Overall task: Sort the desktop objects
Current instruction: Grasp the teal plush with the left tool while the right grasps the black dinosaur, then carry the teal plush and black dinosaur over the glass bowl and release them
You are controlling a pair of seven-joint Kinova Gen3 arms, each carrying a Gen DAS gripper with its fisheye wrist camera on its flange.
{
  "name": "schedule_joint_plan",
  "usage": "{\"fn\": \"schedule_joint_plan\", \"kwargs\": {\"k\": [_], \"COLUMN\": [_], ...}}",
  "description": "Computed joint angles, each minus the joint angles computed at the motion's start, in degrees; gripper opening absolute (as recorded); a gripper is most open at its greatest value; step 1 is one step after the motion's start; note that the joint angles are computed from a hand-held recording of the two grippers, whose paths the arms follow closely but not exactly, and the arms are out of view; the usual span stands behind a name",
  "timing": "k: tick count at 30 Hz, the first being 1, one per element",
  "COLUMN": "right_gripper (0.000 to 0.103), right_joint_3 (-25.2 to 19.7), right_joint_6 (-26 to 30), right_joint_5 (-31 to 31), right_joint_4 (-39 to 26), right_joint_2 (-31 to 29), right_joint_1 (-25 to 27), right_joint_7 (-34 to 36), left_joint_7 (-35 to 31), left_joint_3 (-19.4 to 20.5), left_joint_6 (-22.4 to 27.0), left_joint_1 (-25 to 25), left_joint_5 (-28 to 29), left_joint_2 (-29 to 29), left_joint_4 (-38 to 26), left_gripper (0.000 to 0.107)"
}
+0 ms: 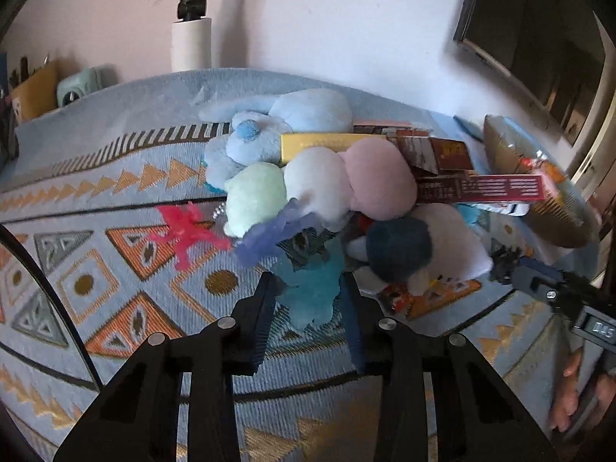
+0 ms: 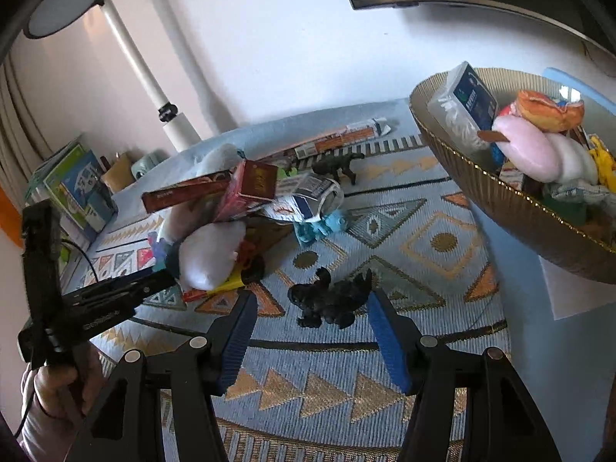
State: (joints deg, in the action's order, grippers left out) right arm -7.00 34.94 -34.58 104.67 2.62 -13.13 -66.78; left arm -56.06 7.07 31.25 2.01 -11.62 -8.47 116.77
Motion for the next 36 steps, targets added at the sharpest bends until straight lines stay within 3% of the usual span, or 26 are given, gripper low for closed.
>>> {"fn": "schedule_joint_plan", "kwargs": {"k": [4,12,17,19,21,25,29,36], "right_gripper": [0.058,0.058,0.058,0.058,0.048,0.048,0.048,0.048], "right_joint_3": [-3.44,9.43,8.07,4.87,2.59,1.64,-4.27,-1.07], "right_joint_6": [0.99,5.18,5.44,5.15,4.37,3.48,3.56,2.66], "right_joint_5": [7.38,26.02,37.67,42.01,45.09,41.88,32.56,24.03], "right_joint_4": [-1.71,-7.28,-8.84,-8.55,-7.63,-6.92,-6.09,-3.06], "right_joint_2": [0.78,3.28,4.92,5.02,4.62,3.93,2.54,-2.82], "right_joint_1": [1.55,-17.78,-20.71,-19.21,-18.01,-15.68,-6.65,-5.45], "right_joint_7": [-7.55,-22.93,-32.88,-36.2,-38.57,-36.01,-29.51,-21.35], "left_joint_7": [-1.73,-4.34,-5.69,-6.1,-6.25,-5.24,-2.04,-0.43], "left_joint_3": [-1.17,-1.76,-1.9,-1.98,-1.85,-0.8,2.12,4.24], "left_joint_6": [-2.29,-3.84,-3.54,-3.61,-3.54,-3.78,-2.29,-0.56], "left_joint_1": [0.55,-0.45,-0.6,-0.59,-0.65,-1.1,-1.42,0.71], "left_joint_5": [2.38,5.84,7.11,7.5,7.55,6.03,1.84,1.41], "left_joint_2": [-1.42,-1.88,-1.31,-1.25,-1.13,-1.38,-1.92,-4.6], "left_joint_4": [1.54,2.47,2.04,2.01,1.92,2.0,1.46,-0.39], "left_gripper": [0.03,0.03,0.03,0.03,0.03,0.03,0.03,0.03]}}
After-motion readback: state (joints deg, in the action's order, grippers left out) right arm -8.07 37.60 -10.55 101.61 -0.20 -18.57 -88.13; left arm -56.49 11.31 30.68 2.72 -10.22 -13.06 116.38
